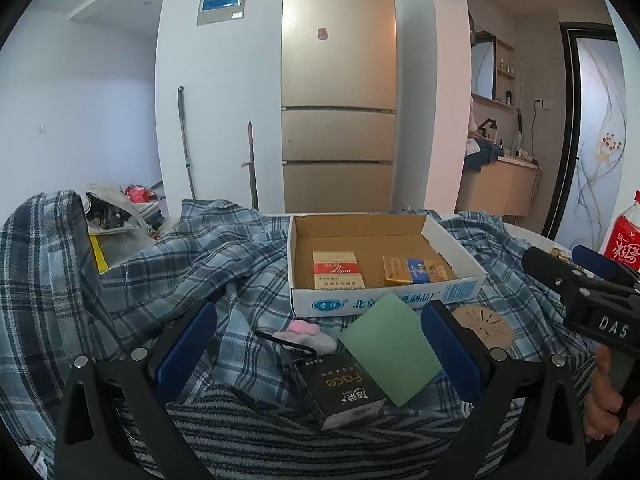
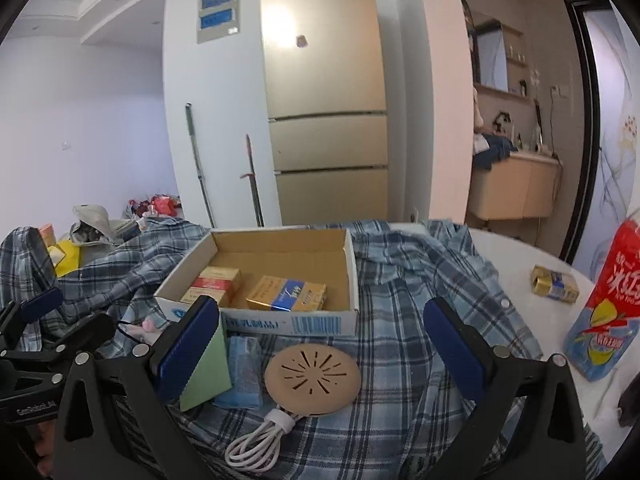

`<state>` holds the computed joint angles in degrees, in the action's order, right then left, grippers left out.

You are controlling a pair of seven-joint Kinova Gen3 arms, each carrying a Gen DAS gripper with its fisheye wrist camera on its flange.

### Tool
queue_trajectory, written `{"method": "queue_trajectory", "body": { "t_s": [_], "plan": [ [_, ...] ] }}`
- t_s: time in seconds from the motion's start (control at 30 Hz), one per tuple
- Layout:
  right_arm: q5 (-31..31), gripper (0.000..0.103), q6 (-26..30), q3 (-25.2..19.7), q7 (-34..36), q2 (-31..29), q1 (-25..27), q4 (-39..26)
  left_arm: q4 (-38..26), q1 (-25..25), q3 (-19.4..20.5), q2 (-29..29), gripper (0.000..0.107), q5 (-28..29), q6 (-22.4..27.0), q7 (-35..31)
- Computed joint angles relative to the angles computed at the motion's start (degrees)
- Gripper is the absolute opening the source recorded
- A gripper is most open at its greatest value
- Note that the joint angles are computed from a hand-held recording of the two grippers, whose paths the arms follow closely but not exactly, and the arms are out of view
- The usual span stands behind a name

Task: Organize soft objects
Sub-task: 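Lower the left tool to the black Face box and grasp it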

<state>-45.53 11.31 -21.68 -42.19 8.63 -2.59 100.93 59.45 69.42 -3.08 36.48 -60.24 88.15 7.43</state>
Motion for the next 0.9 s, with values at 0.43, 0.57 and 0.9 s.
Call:
{"method": "queue_trajectory", "body": {
  "t_s": [0.43, 0.57, 0.9],
  "plan": [
    [18.5, 0.102, -1.1, 7.3, -17.5, -0.6, -8.9, 0.1, -3.4, -7.1, 2.9, -0.2, 0.103, 14.9, -5.7, -10.9],
    [23.1, 0.102, -2.2, 7.6, -20.9, -1.0, -10.1, 0.6, -4.4, -8.4, 2.7, 0.2, 0.102, 18.4, -5.4, -12.2],
    [30.0, 0.102, -1.8, 8.5, -26.8, -0.9, -11.7, 0.4, -7.3, -10.4, 2.2, 1.7, 0.093, 23.5, -3.9, -15.7]
  ]
}}
